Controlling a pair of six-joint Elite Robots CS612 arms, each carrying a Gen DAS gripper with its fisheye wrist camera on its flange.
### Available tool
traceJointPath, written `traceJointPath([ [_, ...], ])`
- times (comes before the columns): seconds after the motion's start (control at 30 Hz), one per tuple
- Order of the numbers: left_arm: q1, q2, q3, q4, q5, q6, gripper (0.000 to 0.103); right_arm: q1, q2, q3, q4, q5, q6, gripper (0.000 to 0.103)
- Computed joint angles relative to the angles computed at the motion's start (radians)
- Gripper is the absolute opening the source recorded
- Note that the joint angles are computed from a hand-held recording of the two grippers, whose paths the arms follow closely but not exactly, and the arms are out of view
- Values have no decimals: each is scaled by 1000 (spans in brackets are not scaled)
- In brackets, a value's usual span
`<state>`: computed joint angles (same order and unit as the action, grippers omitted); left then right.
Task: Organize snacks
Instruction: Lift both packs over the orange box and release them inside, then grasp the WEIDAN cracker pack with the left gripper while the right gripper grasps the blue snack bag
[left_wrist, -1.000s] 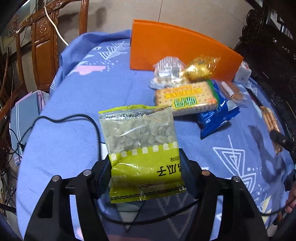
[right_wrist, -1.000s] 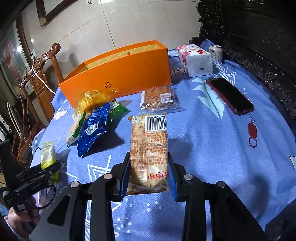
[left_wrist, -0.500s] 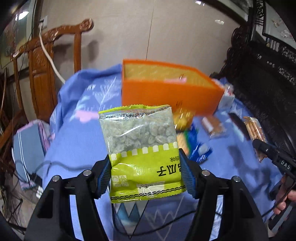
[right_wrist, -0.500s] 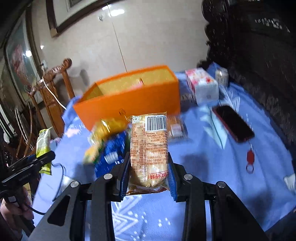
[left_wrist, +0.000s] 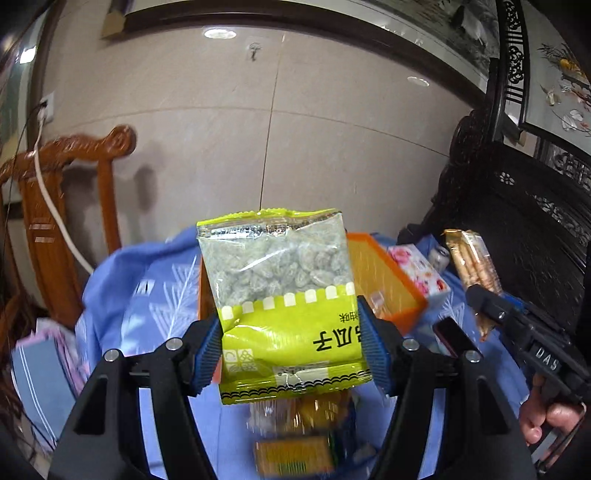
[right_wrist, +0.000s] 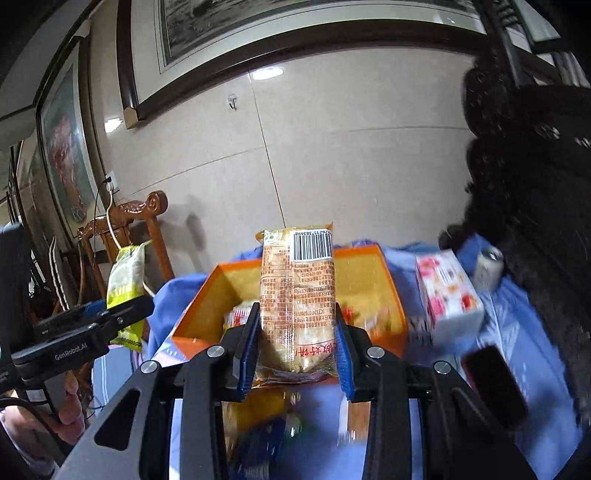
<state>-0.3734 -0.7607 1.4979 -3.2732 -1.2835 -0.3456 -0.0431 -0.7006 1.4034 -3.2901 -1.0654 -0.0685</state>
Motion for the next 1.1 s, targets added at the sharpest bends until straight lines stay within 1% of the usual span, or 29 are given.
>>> traceJointPath([
  [0.17,16,61,-147,91,7,56,64,19,63,-138,45,-12,8,36],
  [0.2,21,80,-189,119,7,70,66,22,77,-168,56,-14,11,36],
  [0.23,25,93,-220,146,9,74,72,25,92,-202,78,-12,6,39],
  [0.27,28,103,-250,176,12,74,82,29,100,-225,103,-16,0,44],
  [0.3,27,111,-276,213,48,65,99,33,105,-244,131,-32,-7,67],
  [0.33,23,114,-287,225,96,55,99,38,105,-249,117,-74,4,77],
  [0.37,22,111,-286,221,113,53,99,37,104,-242,75,-82,18,78],
  [0.43,25,95,-253,152,88,56,99,27,94,-215,20,-57,29,79],
  [0.47,26,86,-231,114,76,56,99,24,87,-203,13,-53,33,79],
  [0.5,27,76,-211,96,69,56,99,21,82,-192,10,-46,42,80],
  [0.6,25,51,-157,59,61,40,99,9,61,-150,9,-15,73,81],
  [0.63,24,43,-139,45,57,37,99,7,53,-131,-2,-12,85,84],
  [0.7,20,28,-103,37,58,30,99,3,38,-93,-21,-10,100,87],
  [0.83,5,-1,-23,8,77,16,99,-6,3,3,-48,-19,91,92],
  [0.9,-7,-12,24,-14,84,15,99,-9,-9,42,-46,-35,84,93],
  [0.97,-12,-19,64,-33,75,13,99,-13,-22,85,-22,-47,80,93],
  [1.1,-19,-23,140,-52,26,2,99,-19,-38,157,39,-31,62,93],
])
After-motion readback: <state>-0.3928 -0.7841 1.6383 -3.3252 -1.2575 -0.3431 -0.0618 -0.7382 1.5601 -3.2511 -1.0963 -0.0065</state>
